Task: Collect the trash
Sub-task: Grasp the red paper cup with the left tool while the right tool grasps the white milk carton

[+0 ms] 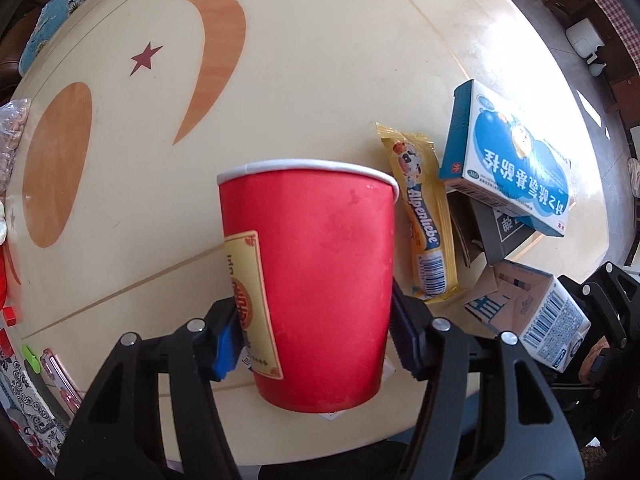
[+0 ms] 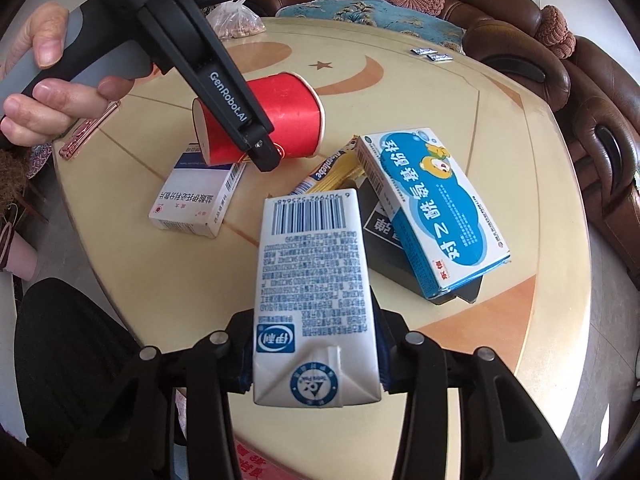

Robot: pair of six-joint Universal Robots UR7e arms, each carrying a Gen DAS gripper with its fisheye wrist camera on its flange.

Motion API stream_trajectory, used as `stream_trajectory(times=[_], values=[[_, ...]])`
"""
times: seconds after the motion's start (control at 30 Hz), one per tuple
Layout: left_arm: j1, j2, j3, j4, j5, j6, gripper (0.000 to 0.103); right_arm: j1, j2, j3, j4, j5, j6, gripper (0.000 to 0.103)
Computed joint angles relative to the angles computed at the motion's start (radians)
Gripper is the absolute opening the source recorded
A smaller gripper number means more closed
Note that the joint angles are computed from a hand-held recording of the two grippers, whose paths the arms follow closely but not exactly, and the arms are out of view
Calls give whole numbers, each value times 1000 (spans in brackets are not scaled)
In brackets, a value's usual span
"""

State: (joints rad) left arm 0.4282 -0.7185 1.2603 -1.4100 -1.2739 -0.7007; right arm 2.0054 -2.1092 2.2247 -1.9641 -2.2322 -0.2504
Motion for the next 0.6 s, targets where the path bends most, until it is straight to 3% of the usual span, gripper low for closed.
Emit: stream_trajectory(times=[0.33, 0.6], values=[[-47, -56, 45, -18, 47, -67, 61, 91, -2, -50, 35, -47, 75, 42], [-140, -143, 112, -14, 87, -146, 61, 206, 1, -131, 110, -111, 203, 42]])
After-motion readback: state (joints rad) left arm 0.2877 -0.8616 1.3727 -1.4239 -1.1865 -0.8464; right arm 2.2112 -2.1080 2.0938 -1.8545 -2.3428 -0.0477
